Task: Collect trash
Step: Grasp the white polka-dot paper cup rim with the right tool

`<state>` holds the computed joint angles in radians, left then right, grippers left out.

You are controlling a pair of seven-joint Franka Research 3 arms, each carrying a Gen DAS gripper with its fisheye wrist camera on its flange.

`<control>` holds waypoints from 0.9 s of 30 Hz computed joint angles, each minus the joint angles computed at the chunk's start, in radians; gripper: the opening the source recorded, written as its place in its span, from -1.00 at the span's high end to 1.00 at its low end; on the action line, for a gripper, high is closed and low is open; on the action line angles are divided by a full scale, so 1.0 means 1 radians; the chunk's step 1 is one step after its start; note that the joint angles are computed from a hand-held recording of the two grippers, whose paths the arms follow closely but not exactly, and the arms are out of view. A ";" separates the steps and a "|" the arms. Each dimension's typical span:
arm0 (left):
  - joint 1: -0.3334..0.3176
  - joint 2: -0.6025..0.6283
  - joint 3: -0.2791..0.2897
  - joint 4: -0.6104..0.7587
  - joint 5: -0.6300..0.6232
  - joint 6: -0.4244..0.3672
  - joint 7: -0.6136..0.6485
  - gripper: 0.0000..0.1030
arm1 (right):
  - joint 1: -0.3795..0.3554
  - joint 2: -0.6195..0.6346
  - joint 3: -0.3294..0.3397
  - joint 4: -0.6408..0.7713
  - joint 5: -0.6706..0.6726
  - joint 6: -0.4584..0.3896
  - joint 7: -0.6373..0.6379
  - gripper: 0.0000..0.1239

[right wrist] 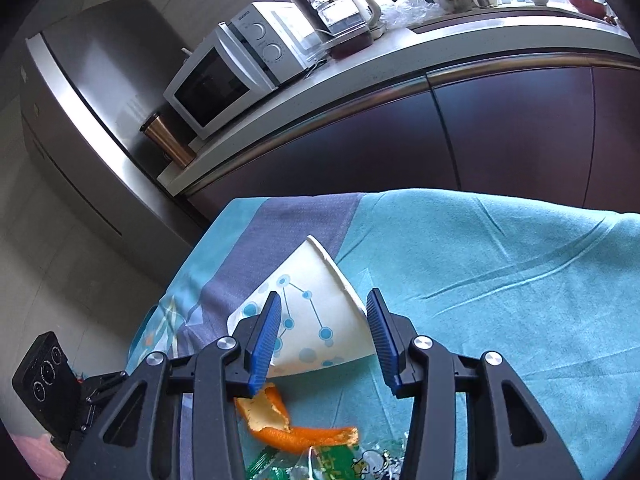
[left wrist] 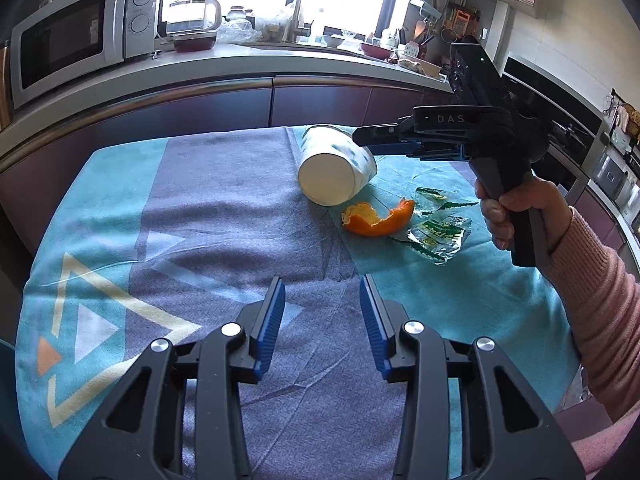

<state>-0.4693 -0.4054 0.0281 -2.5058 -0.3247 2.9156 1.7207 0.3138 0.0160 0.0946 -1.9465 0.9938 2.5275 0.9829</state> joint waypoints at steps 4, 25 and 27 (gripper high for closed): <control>-0.036 0.033 0.023 0.035 -0.034 -0.010 0.052 0.20 | 0.003 -0.025 -0.001 -0.025 0.039 -0.040 -0.047 0.32; 0.135 0.215 -0.109 0.224 -0.046 -0.037 0.078 0.18 | 0.024 -0.039 -0.003 -0.038 0.112 -0.151 -0.125 0.54; 0.143 0.223 -0.114 0.232 -0.048 -0.040 0.078 0.18 | 0.029 -0.043 0.001 -0.040 0.111 -0.144 -0.130 0.82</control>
